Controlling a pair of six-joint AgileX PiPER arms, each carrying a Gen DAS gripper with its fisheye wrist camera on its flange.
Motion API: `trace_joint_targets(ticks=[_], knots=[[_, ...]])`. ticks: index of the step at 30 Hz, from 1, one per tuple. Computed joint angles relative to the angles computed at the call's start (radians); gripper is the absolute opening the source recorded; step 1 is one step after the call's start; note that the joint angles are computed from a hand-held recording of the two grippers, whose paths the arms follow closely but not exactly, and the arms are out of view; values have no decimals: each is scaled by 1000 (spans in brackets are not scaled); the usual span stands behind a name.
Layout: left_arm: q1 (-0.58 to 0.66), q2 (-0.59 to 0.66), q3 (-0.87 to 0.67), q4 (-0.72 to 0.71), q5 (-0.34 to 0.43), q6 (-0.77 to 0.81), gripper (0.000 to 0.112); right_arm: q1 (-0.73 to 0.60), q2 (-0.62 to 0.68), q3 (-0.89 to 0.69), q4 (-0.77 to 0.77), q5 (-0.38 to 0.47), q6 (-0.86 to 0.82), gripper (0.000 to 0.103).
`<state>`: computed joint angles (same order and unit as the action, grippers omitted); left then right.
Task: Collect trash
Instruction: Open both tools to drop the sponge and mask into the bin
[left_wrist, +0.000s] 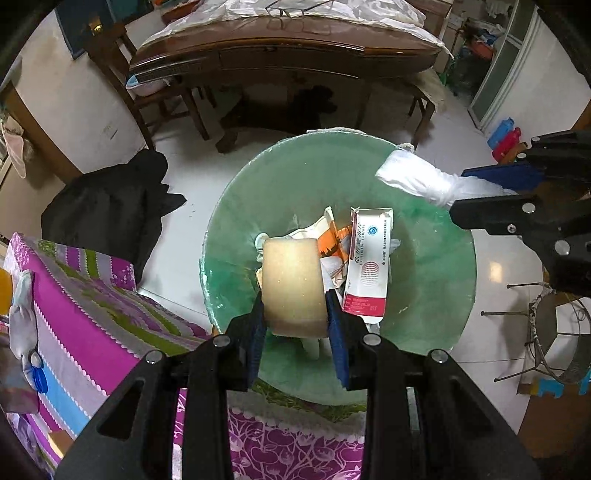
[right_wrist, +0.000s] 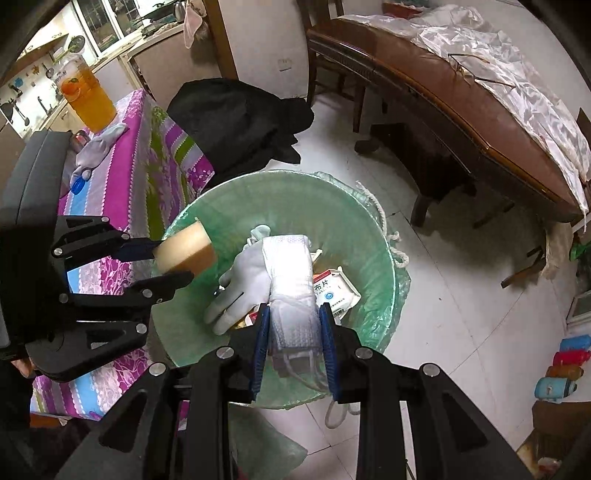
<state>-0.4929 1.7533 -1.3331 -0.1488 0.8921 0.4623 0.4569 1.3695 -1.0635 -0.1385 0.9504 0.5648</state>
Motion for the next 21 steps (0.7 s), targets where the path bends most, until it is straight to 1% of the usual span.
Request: trace_joint_targets(ticks=[2,3,4,5,6,11,21], knots=[[-1,0,2,4,-7,-8,30,-10,7,-3,7,-3,-12,28],[1,2,5,7,-17,-9,35,-10,11,-5,3,-5,-12,29],[-1,5,7,12,-27,-19,43,-10,13,-4,4,-11,-18,32],[0,2,13,10,-39,-18,56,-17,20,-5,15,-15,-31,46],[1,-2,21,7,-53,-15,59,-20,20,2,9,-25,-20,51],[-3,-13,43,40,-79,-29,59,-12,35,17,-8,-44,0,51],[1,-46,69,33,-96,-27,59,-7,36,19,-13,-48,19,51]])
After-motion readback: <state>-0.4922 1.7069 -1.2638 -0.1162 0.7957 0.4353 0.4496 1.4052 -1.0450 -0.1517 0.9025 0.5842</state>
